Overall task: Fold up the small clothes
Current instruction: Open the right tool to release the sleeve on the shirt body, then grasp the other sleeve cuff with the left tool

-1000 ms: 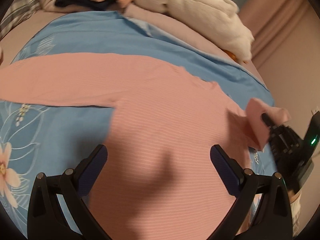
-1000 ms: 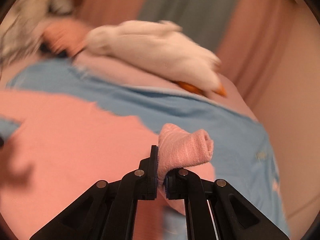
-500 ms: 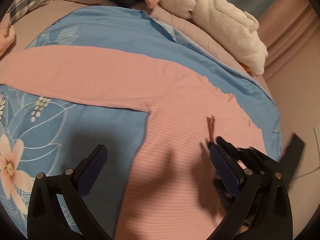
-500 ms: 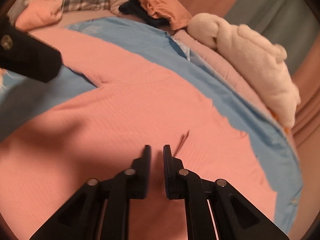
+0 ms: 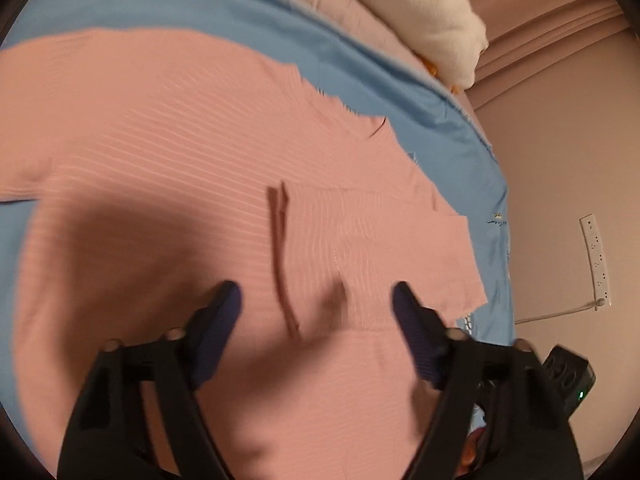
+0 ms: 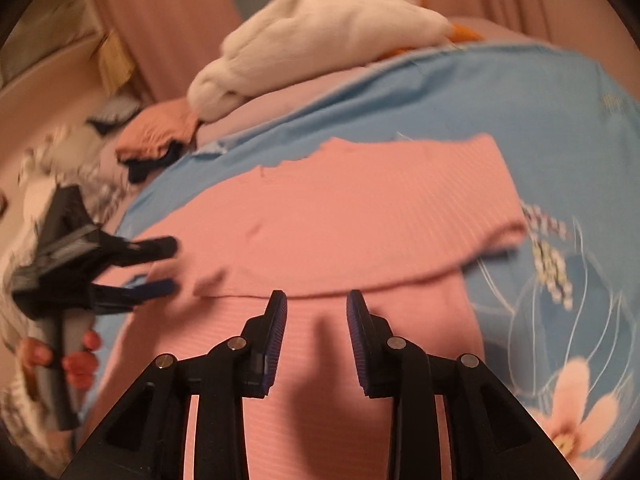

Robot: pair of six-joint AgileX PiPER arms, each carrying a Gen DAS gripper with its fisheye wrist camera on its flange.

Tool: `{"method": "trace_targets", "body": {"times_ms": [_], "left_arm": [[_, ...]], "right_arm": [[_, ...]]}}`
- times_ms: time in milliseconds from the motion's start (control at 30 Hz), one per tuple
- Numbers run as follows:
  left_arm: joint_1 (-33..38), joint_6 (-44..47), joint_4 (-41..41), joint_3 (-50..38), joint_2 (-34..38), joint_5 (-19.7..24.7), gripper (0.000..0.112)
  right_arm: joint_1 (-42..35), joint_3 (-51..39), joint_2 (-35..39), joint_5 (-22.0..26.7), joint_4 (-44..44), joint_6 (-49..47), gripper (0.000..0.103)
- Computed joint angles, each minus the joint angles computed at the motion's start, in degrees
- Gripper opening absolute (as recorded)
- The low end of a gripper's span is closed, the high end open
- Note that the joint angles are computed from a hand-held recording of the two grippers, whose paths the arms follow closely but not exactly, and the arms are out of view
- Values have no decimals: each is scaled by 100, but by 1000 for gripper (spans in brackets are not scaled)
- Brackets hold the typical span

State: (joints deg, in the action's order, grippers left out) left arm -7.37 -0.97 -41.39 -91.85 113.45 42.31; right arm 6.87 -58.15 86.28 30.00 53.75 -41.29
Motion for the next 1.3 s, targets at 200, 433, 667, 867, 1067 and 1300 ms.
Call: {"method": "trace_targets", "body": {"times_ms": [200, 433, 667, 867, 1067, 1300], "left_arm": [[-30, 20, -103, -255, 240, -173, 7], [-69, -175, 346, -128, 29, -477, 6], [511, -489, 992, -58, -501, -711, 4], [1003, 553, -93, -137, -317, 63, 4], [569, 680, -492, -459, 168, 462, 55], [307, 749, -796, -779, 662, 462, 26]], "right_arm": [[-224, 334, 309, 139, 1181, -810, 30], [-610, 451, 483, 657, 2199, -1581, 30], [-520, 595, 161, 317, 1836, -1291, 30], [-511, 544, 241, 287, 1719, -1137, 30], [-518, 498, 311, 318, 1740, -1163, 30], [-708, 590, 412, 560, 2178, -1625, 31]]}}
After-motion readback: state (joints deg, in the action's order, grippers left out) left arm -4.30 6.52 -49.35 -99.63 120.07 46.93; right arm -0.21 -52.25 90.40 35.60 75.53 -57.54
